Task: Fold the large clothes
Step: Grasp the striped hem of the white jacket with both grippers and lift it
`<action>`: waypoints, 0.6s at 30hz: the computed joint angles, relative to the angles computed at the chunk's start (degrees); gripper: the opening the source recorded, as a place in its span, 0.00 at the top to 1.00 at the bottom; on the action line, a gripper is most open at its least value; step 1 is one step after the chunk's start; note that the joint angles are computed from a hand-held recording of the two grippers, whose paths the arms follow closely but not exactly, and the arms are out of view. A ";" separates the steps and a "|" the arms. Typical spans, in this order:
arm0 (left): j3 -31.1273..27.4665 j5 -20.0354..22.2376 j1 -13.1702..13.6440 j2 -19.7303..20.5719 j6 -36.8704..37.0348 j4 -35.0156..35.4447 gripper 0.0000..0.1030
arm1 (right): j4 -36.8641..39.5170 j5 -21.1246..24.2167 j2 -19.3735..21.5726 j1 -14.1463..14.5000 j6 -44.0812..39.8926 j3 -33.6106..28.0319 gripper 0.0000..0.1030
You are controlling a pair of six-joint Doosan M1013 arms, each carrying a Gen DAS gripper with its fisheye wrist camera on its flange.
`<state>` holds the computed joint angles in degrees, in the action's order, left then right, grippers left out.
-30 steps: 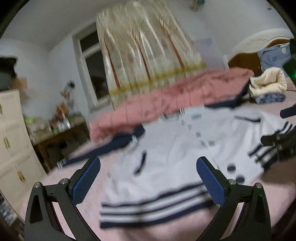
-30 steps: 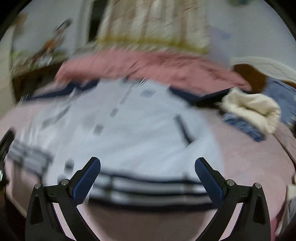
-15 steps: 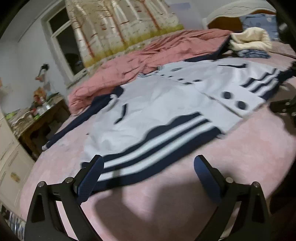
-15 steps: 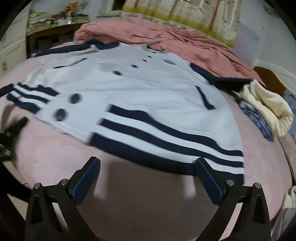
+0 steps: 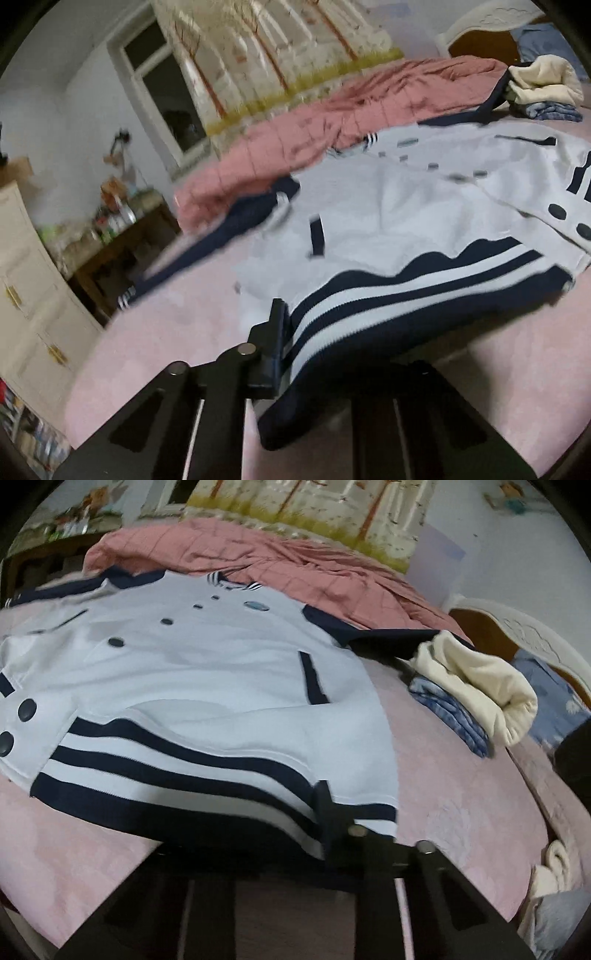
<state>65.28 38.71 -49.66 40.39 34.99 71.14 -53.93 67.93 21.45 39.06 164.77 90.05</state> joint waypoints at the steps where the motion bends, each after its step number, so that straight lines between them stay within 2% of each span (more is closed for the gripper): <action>1: -0.05 -0.67 0.07 -0.31 -0.11 0.37 0.88 | 0.04 -1.33 -0.88 -0.20 1.30 0.67 0.87; 5: -2.98 -2.18 0.71 -0.21 4.21 -3.65 0.90 | -1.01 -5.77 -3.28 -1.12 5.75 1.71 0.89; 8: -7.69 -1.90 1.54 1.22 10.49 -11.79 0.90 | -0.80 -9.39 -4.20 -2.74 6.54 0.80 0.90; 11: -13.52 -0.66 2.58 3.60 17.67 -20.91 0.90 | 0.60 -11.22 -3.46 -4.75 3.29 -1.93 0.90; 14: -21.30 3.64 3.59 7.38 26.08 -30.83 0.90 | 1.90 -11.25 -1.74 -6.44 -0.80 -4.77 0.90; 18: -33.97 11.39 5.04 14.19 34.88 -41.52 0.90 | 8.45 -13.45 1.07 -9.99 -6.71 -8.65 0.90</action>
<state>31.31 50.10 -44.62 54.58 69.88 29.63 -45.48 54.48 22.52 29.08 158.06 81.40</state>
